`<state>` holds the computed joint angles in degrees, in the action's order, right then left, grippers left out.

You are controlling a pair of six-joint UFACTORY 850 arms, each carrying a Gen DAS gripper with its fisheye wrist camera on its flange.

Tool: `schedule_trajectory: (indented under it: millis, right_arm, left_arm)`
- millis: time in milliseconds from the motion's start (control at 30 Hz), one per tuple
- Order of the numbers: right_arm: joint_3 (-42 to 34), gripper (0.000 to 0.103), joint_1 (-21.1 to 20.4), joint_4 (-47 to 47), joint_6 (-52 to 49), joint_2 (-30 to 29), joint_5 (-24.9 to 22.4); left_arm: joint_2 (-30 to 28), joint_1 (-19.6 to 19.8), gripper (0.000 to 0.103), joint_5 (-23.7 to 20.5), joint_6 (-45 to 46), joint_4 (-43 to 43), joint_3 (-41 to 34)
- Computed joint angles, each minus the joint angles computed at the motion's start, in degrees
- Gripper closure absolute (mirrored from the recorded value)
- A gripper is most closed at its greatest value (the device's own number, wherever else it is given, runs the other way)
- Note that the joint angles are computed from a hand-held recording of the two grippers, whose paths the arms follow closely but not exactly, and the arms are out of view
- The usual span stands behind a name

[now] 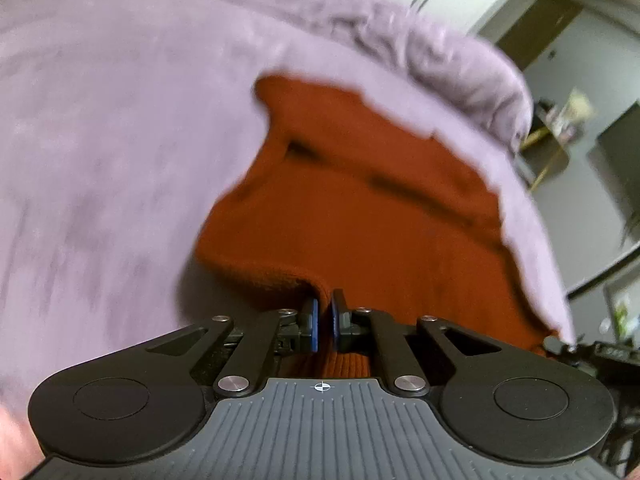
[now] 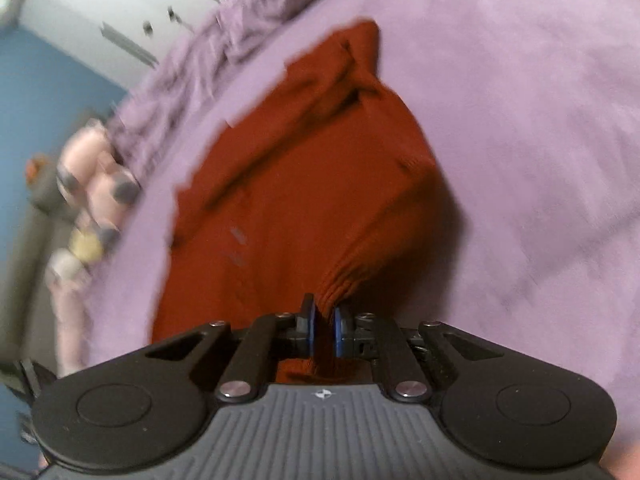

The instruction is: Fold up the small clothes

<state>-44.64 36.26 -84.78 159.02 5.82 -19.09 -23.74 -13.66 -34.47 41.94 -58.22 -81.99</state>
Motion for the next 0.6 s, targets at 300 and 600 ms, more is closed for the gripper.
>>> schedule_trajectory:
  millis: [300, 600]
  right_arm:
    - [-11.68, 0.094, -6.94, 6.95, -18.48, -10.49, -6.25]
    - [-10.75, 0.06, -5.53, 5.64, -27.21, -10.4, -16.91]
  left_arm:
    - [-9.04, -5.12, 0.095, 12.52, -16.27, 19.64, -14.52]
    - [-9.01, -3.95, 0.08, 18.34, -0.83, 8.99, -11.92]
